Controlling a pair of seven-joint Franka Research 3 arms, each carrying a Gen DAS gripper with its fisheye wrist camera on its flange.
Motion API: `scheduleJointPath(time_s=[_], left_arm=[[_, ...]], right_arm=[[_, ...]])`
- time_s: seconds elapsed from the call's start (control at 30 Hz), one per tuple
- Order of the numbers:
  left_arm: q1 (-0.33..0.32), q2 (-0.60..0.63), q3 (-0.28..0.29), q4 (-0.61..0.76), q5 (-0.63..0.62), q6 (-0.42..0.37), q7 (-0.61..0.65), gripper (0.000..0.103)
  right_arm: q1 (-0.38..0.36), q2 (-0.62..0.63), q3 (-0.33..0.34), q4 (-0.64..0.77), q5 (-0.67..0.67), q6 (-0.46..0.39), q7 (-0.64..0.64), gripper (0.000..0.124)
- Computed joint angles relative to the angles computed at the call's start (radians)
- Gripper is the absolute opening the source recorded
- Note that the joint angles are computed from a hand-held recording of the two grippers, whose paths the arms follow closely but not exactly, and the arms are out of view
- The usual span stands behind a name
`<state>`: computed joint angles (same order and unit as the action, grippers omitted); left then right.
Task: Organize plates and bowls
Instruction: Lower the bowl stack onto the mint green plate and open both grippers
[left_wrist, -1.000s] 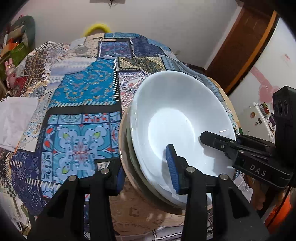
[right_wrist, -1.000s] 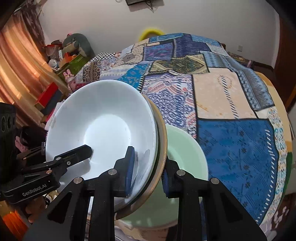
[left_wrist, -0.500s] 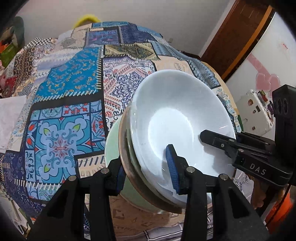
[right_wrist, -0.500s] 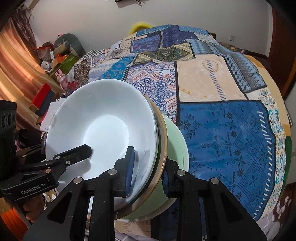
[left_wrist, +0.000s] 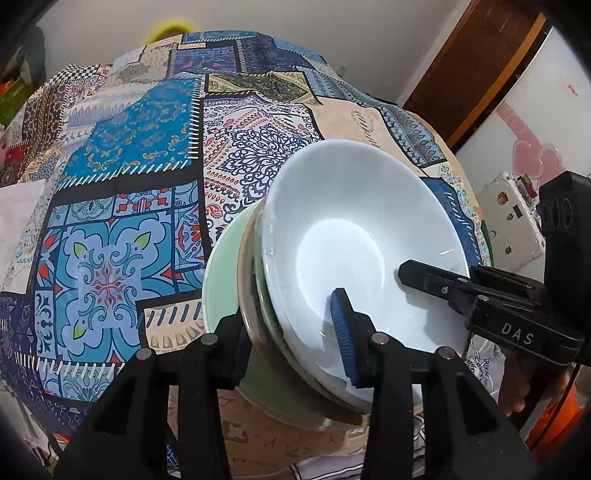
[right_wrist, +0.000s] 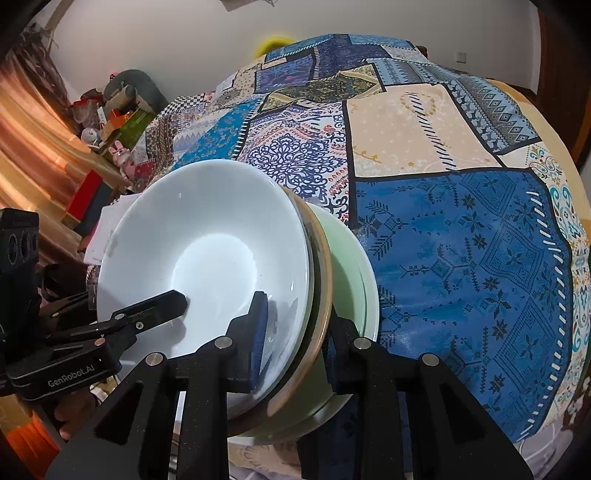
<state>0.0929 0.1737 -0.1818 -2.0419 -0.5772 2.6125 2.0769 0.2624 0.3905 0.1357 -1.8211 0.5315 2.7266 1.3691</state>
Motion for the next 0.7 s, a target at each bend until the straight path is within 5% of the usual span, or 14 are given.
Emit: scheduleJointPath(time_s=[0.37, 0.57, 0.7], left_arm=[[-0.02, -0.095, 0.009, -0.098, 0.0, 0.121, 0.011, 0.046], [-0.075, -0.23, 0.054, -0.19, -0.073, 0.22, 0.067, 0.046], [-0.151, -0.33, 0.102, -0.257, -0.161, 0.321, 0.141, 0.048]], right_arm=[[0.026, -0.107, -0.017, -0.122, -0.064, 0.138, 0.018, 0.031], [0.017, -0.224, 0.03, -0.232, 0.022, 0.295, -0.093, 0.034], [0.007, -0.301, 0.086, -0.282, 0.193, 0.391, -0.27, 0.038]])
